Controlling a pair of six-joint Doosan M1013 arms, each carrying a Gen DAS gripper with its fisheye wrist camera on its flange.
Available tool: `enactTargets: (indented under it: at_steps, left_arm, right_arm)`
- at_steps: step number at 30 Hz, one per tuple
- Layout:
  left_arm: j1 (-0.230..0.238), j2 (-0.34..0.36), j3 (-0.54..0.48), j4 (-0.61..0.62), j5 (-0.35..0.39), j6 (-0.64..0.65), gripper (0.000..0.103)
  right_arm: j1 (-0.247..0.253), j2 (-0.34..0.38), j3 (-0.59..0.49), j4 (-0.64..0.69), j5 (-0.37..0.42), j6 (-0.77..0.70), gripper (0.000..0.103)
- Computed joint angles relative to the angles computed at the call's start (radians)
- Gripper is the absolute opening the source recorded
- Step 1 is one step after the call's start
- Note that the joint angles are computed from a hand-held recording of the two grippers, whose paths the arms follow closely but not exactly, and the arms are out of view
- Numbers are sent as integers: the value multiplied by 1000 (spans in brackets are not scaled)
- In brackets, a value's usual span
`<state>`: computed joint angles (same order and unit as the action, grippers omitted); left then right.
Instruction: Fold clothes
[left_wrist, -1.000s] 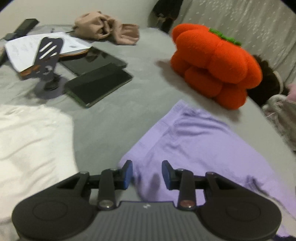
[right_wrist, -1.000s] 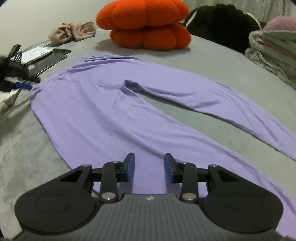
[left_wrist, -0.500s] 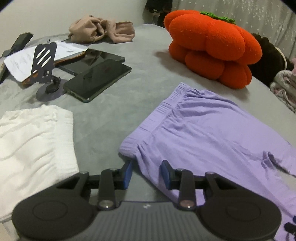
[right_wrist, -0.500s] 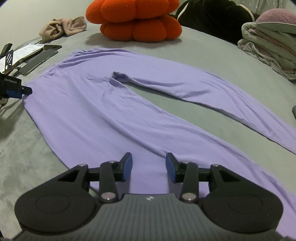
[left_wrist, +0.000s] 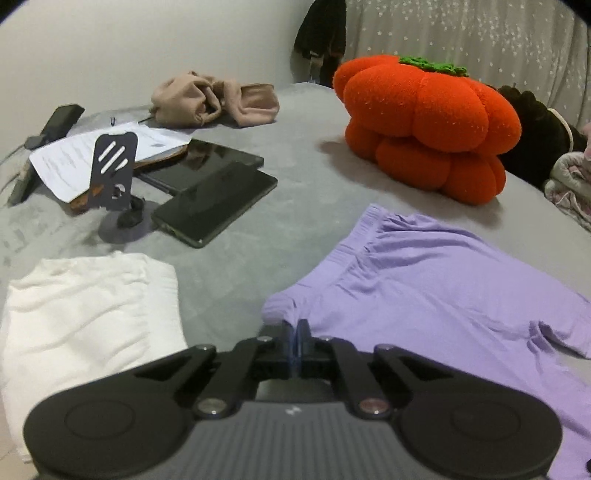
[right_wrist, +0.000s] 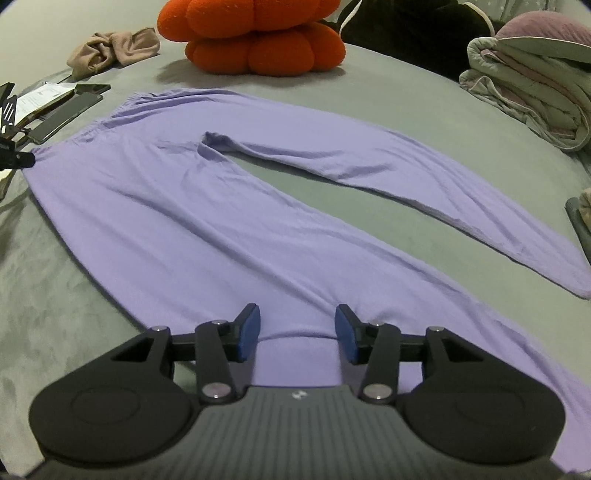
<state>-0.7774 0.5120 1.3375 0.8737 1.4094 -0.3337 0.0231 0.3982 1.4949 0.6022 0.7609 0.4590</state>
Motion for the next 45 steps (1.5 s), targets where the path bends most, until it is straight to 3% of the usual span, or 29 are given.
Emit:
enactTargets:
  at_steps: [5,9,18,24,29,32,35,37,39,42,44,45]
  left_arm:
    - [11,10,-12,-49,-1,52,2]
    - [25,-10,20,-97,-65,-3,2]
    - [18,-19,32,-88,-61,-39,2]
    - [19,-17,29,-93,-55,-19,2]
    - [21,-12,20,-99,-53,7,7]
    - [20,-18,29,-94,-67,-21,9]
    - [20,-20,32,-93,-74,-27,9]
    - [21,-22,36,-89,-82,-34,9]
    - [21,-25,41,-84,-92,-42,8]
    - [22,-30,48,-78,-106,-54,2]
    - [22,-33,53,-73,-116,-62,2]
    - [21,-36,56,-67,-119,-69,2]
  right_arm:
    - [0,1,0,-1,0,1,49]
    - [0,1,1,0,-2,3,50]
    - [-6,0,-3,-5,25,4,50]
    - [-21,1,-15,-20,102,10,51]
    - [-22,-1,-15,-16,106,3,51]
    - [-36,-21,13,113,97,-142,51]
    - [-52,-40,39,258,168,-348,51]
    - [-45,-42,43,243,212,-402,51]
    - [-24,-49,62,184,188,-451,50]
    - [-2,-56,90,147,133,-513,40]
    - [5,-60,94,137,122,-518,0]
    - [9,-64,97,130,111,-521,0]
